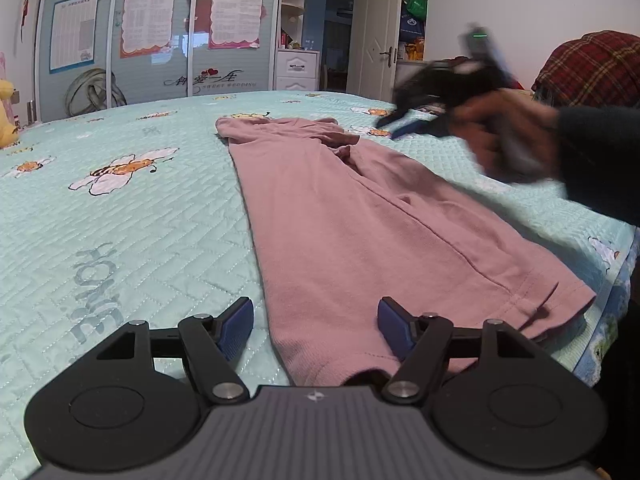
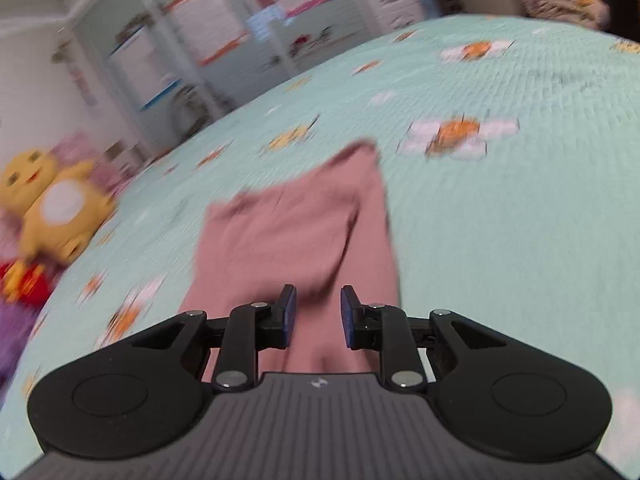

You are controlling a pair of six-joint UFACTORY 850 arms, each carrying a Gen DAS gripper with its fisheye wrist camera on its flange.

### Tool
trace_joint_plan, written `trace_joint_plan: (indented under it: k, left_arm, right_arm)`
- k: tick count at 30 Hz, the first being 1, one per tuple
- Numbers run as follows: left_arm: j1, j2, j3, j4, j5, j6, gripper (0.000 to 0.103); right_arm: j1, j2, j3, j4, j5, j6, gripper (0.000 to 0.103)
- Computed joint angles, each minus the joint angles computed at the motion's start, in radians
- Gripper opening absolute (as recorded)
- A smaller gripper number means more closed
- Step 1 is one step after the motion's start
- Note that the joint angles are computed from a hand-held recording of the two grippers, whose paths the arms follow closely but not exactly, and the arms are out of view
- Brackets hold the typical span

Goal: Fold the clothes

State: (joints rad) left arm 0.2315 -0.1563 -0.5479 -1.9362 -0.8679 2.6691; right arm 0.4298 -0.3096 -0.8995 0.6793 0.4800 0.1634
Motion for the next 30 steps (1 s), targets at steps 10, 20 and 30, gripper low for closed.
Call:
trace_joint_plan:
  k: [10, 20, 30]
  left_arm:
    - [0.098, 0.109, -0.004, 0.301, -0.048, -0.366, 0.072]
    - [0.095, -0.103, -0.245, 0.638, -0.119, -1.204, 0.074]
    - [0.094, -0.205, -0.351, 0.704, -0.281, -1.475, 0.093]
  right_arm:
    - [0.285, 0.383, 0.436, 0.19, 0.072, 0.258, 0.042]
    - [0.394, 0.371, 0.61, -0.168, 0.284, 1.018, 0.05]
    - [0.379, 0.307, 0.62, -0.252, 0.428, 1.179, 0.053]
